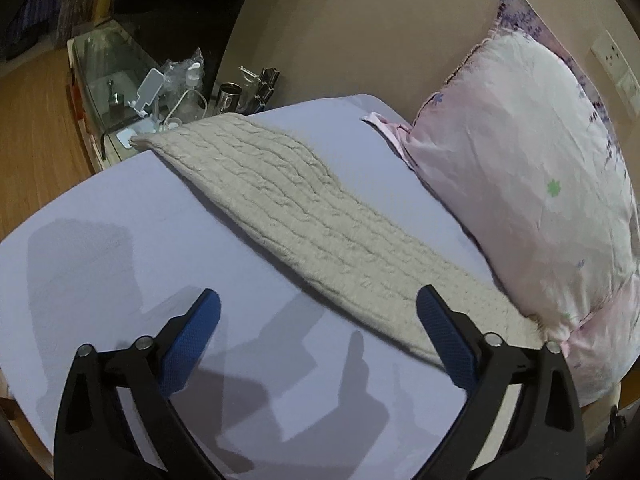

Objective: Fold small clothes

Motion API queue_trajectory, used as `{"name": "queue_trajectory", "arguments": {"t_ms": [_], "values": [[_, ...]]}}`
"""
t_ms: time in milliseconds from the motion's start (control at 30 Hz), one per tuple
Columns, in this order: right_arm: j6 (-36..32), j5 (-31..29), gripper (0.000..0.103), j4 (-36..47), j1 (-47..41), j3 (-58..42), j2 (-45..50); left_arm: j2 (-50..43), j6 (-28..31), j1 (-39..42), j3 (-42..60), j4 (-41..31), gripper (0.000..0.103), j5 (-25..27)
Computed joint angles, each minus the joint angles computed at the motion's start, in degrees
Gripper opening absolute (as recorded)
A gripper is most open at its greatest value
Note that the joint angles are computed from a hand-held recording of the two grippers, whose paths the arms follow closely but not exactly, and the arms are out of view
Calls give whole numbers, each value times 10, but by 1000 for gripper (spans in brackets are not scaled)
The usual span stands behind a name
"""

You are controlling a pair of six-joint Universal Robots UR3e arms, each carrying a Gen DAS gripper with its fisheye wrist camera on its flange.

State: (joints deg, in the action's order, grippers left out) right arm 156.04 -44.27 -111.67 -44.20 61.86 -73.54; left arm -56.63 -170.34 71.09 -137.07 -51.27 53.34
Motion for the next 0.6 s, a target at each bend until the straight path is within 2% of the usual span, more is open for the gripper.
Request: {"name": "queue_trajectory", "arguments": {"t_ms": [100, 233, 267, 300, 367, 467, 567, 600], "values": [[-93, -19, 7, 45, 124, 125, -79, -29, -29, -10, 6, 26, 91, 3], [-167, -101, 18, 154, 265, 163, -85, -84, -69, -22, 17, 71, 83, 5], [-172, -105, 31, 166, 272, 170, -94, -97, -80, -24, 21, 85, 83, 8], [-176, -95, 49, 168, 265, 182, -111, -109, -86, -26, 25, 94, 81, 8], [-174, -63, 69, 161, 233, 188, -132, -142, -103, -25, 37, 120, 77, 5], [-191, -26, 74, 193, 167, 157, -141, -186, -128, -17, 48, 160, 68, -5], [-208, -12, 78, 223, 122, 142, -148, -229, -158, -4, 60, 190, 43, -21], [-215, -12, 79, 228, 112, 140, -147, -243, -165, -4, 66, 195, 24, -21]]}}
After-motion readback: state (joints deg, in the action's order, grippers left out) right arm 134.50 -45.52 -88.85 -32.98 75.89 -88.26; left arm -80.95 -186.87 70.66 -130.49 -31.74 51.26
